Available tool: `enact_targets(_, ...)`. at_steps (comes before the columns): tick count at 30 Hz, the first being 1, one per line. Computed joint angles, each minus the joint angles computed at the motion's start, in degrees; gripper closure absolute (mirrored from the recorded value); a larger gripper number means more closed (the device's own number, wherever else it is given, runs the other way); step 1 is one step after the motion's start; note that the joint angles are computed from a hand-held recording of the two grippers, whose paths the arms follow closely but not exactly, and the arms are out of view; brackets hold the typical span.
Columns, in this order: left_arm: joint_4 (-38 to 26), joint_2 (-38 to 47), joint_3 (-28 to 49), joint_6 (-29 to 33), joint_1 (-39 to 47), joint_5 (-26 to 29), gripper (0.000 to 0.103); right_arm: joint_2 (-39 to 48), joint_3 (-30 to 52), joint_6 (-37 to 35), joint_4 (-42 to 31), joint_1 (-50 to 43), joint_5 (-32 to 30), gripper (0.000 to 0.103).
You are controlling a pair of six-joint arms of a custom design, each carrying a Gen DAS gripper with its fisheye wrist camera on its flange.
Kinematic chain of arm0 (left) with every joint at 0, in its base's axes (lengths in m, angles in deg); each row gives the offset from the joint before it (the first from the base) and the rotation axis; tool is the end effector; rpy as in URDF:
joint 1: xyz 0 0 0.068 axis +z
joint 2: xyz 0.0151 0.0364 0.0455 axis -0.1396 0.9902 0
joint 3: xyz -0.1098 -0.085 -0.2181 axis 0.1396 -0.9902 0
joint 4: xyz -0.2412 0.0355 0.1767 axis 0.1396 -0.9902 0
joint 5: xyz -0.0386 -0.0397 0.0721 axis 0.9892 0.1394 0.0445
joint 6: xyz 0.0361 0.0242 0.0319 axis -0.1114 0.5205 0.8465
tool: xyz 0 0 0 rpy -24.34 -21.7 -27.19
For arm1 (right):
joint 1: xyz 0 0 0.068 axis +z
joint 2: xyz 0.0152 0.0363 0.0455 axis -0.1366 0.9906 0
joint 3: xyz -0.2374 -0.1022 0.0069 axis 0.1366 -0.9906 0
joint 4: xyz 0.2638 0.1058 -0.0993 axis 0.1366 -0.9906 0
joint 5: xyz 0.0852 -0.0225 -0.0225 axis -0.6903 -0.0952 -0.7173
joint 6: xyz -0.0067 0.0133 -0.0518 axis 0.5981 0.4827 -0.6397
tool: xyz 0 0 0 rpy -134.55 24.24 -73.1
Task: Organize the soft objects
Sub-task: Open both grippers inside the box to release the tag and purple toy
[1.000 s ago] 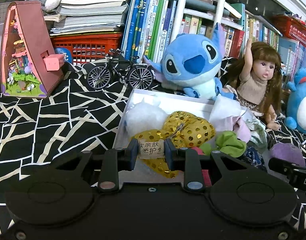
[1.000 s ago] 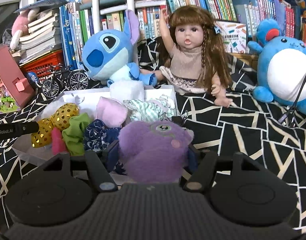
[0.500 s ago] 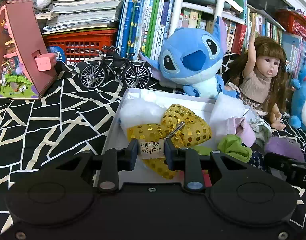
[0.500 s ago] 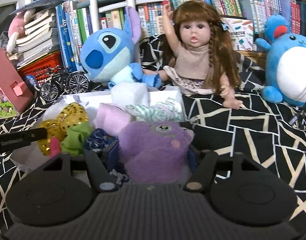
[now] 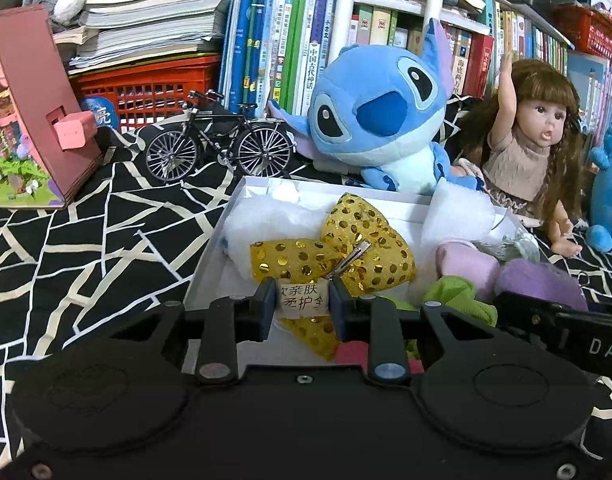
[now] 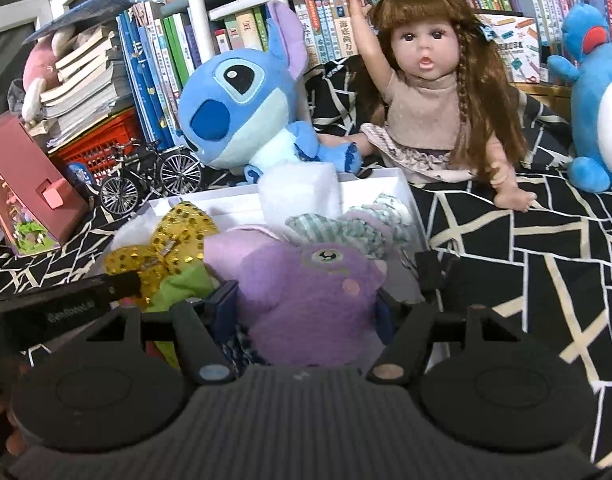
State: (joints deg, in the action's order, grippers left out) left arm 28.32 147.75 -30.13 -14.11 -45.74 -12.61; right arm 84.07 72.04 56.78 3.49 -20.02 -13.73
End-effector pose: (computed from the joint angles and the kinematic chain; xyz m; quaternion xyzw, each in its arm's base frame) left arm 0.2526 -0.1637 0.1111 -0.2274 0.8640 0.0680 0.4440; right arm 0.3097 -0.0449 0.1260 -0.1783 0.8863 0.1990 0.3783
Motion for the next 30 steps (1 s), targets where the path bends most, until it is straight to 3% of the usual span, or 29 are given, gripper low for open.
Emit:
enact_targets(21,0.3,5.5,5.3,4.2,2.2,-1.0,0.075,6.2,3.6,5.6,2.8,2.8,2.0,0.033)
enact_targets(26,0.4,5.5,5.2,4.1,2.1,-0.8,0.068,7.3,3.9,6.1,2.8,1.9,1.1,0.025)
enact_targets(30,0.0,5.4,5.2,3.1,2.0,-0.6,0.062,6.8,3.7,6.1,2.9,1.5,0.6,0.024)
